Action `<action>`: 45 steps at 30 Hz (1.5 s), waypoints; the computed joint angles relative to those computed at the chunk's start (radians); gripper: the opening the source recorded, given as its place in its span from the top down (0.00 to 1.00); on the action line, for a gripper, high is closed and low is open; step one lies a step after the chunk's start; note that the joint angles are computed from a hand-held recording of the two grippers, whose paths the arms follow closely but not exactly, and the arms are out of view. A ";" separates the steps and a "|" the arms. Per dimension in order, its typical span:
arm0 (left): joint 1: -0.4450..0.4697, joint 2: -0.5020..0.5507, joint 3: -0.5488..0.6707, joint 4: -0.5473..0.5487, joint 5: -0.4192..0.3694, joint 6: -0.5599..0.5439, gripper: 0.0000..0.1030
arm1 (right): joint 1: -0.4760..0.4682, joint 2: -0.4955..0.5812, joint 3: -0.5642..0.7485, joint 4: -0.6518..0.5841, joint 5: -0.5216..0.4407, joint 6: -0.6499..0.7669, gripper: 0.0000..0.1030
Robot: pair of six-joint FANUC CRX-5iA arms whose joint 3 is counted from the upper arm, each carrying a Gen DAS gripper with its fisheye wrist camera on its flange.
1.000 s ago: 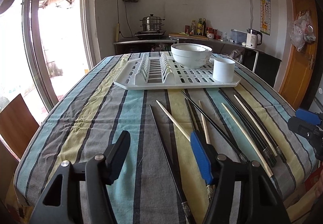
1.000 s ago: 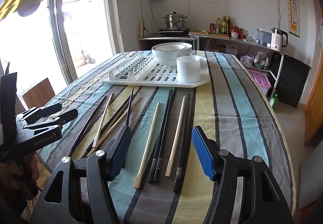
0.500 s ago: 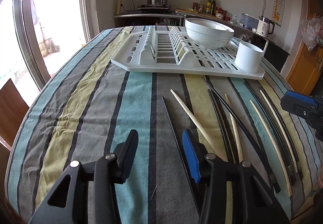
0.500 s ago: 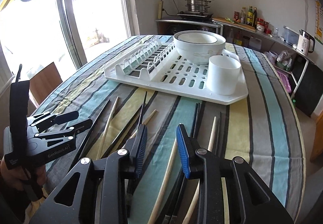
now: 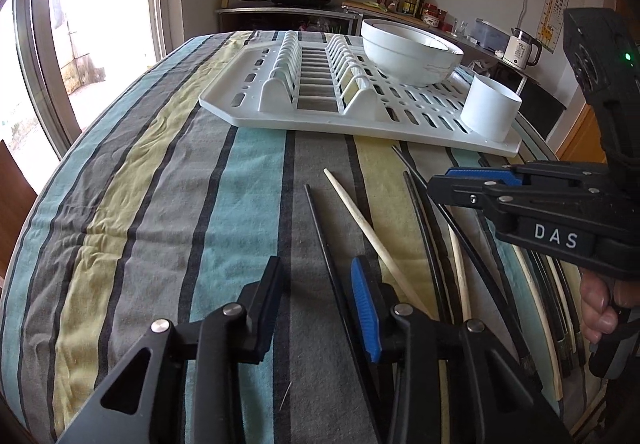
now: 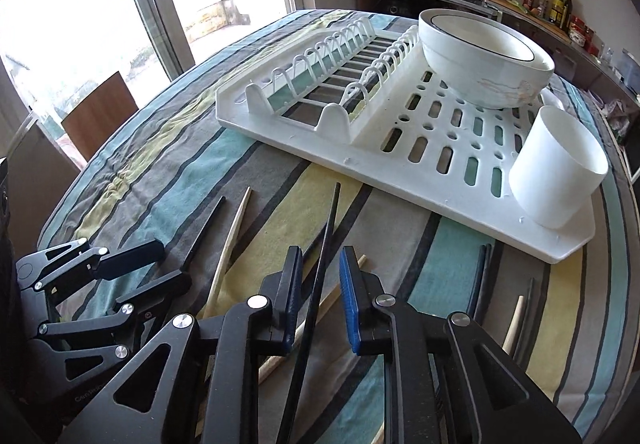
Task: Organize utensils
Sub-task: 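Lower the right tool onto a black chopstick and close it while the left tool grasps another black chopstick, then lift both black chopsticks upright and carry them over the white cup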
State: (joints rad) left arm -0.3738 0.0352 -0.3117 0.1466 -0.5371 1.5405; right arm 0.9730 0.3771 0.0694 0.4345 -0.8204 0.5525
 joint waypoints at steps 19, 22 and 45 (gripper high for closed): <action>-0.021 0.040 0.075 -0.067 -0.064 0.037 0.93 | -0.019 0.010 0.054 -0.090 -0.020 0.071 0.94; -0.015 0.036 0.065 -0.034 -0.059 0.005 0.93 | -0.013 -0.021 0.015 -0.056 0.010 0.032 0.94; 0.004 -0.143 -0.039 0.164 0.090 -0.210 0.95 | 0.064 -0.312 -0.339 0.475 0.116 -0.487 0.95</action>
State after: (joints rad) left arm -0.3697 -0.1081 -0.3505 0.3110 -0.4468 1.3306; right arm 1.0371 0.0650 -0.2698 0.9098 -0.7045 0.0655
